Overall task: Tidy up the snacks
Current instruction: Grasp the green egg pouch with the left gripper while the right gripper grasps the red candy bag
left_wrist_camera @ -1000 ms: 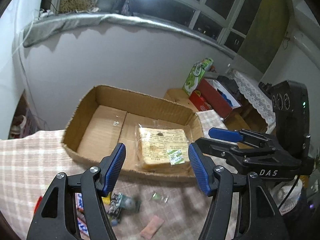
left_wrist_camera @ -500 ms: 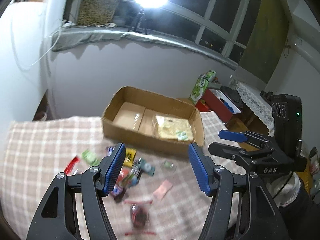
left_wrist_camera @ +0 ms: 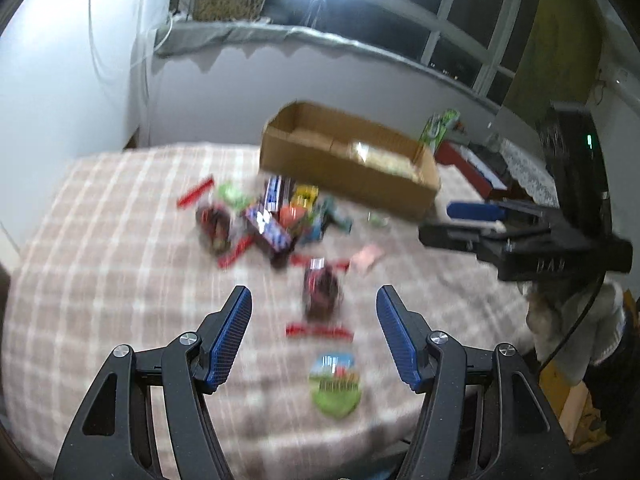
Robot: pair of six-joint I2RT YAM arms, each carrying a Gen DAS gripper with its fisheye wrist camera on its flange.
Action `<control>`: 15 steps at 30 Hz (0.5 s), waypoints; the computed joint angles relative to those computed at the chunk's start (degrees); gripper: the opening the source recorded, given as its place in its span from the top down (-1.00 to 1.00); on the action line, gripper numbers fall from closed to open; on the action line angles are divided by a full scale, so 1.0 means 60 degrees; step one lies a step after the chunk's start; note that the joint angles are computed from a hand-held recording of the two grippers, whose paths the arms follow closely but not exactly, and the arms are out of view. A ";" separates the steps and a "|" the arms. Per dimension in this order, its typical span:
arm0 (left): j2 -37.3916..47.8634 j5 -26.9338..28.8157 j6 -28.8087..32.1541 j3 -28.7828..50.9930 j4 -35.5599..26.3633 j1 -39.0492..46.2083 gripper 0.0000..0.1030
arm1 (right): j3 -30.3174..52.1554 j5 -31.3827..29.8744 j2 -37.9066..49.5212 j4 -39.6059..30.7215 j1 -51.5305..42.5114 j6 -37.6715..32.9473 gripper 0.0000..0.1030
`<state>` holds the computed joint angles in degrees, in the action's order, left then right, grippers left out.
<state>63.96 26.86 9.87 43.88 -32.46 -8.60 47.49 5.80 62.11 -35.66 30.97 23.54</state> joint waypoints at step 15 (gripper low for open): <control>-0.0526 -0.0713 -0.0242 -0.1928 0.0779 -0.1010 -0.23 | 0.0105 -0.1468 0.2420 0.1429 0.0532 0.0974 -0.70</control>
